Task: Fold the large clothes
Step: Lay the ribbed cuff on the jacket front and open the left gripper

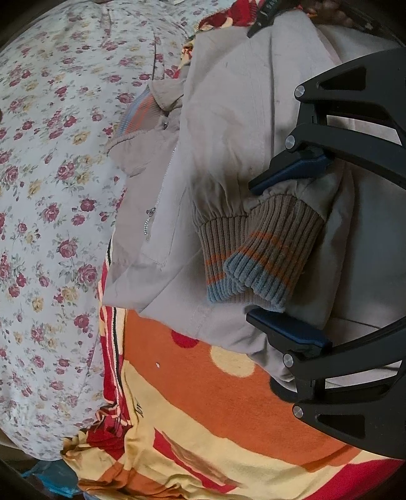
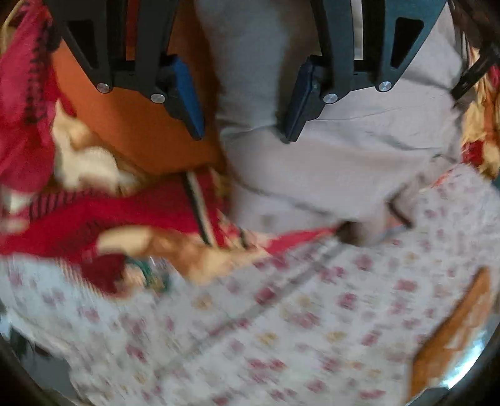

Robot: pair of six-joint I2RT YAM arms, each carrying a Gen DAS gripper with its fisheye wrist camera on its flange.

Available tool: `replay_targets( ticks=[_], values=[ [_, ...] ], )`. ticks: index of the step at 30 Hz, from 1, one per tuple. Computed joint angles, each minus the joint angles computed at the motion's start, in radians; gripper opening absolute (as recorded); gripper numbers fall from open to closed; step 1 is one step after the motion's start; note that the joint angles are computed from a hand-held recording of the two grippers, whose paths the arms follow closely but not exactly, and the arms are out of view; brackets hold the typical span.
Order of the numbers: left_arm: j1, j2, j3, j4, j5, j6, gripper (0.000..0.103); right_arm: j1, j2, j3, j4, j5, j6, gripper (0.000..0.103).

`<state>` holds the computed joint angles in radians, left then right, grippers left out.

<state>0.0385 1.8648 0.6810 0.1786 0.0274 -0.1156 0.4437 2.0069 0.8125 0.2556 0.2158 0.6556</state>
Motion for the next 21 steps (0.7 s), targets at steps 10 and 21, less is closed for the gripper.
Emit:
replay_targets(
  ticks=[10,21],
  values=[
    [-0.016,0.012,-0.005,0.025,-0.039,0.009,0.076,0.210,-0.143,-0.029,-0.212,0.149,-0.100,0.053],
    [-0.006,-0.058,-0.049,0.021,-0.024,0.018,0.076,0.265,-0.281,-0.177,-0.147,0.183,0.046,0.060]
  ],
)
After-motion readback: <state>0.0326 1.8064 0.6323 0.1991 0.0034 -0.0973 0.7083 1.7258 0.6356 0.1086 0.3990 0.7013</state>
